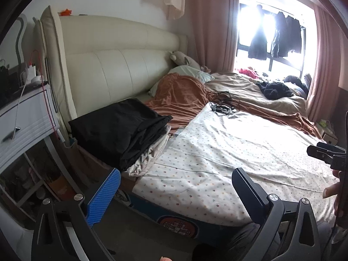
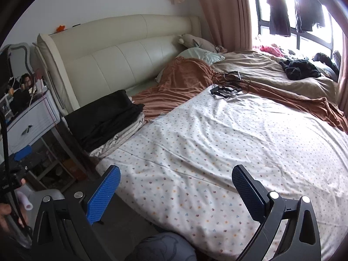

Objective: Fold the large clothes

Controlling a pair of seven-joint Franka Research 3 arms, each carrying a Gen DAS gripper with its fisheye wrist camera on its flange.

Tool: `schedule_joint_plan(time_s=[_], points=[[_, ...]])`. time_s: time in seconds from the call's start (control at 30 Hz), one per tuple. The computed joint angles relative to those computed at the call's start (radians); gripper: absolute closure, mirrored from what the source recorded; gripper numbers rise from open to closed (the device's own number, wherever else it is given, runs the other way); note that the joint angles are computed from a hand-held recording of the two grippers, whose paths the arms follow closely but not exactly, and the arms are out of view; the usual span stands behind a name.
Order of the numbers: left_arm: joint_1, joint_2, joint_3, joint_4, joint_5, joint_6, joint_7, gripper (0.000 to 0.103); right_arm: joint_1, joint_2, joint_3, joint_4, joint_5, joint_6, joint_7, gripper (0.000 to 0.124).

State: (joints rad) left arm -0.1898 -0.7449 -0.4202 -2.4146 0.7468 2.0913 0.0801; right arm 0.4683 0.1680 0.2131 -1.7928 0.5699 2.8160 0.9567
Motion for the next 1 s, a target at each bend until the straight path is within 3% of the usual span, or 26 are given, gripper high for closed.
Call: schedule_joint_plan(time_s=[0.2,0.43,0.57,0.73,1.0], points=[[-0.032,-0.024,-0.070,-0.012,0.010,-0.029,-0.063,0.000,-0.009,-0.141,0.016,-0.181,0.229,0.073,-0.201,0.021],[-0.086,-0.030,-0.148,-0.005,0.022,-0.111,-0.141,0.000,0.076,-0.307,-0.053,-0.362,0.575,0.132,-0.493,0.021],[-0.127,-0.012,-0.184,0.014,0.029,-0.157,-0.178,0.000,0.121,-0.383,-0.084,-0.453,0.661,0.177,-0.566,0.021],[-0.171,0.031,-0.216,0.040,0.051,-0.201,-0.206,0.000,0.164,-0.481,-0.134,-0.553,0.816,0.174,-0.696,0.021],[-0.233,0.096,-0.244,0.048,0.091,-0.204,-0.323,0.001,0.124,-0.596,-0.133,-0.679,0.955,0.167,-0.799,0.021]])
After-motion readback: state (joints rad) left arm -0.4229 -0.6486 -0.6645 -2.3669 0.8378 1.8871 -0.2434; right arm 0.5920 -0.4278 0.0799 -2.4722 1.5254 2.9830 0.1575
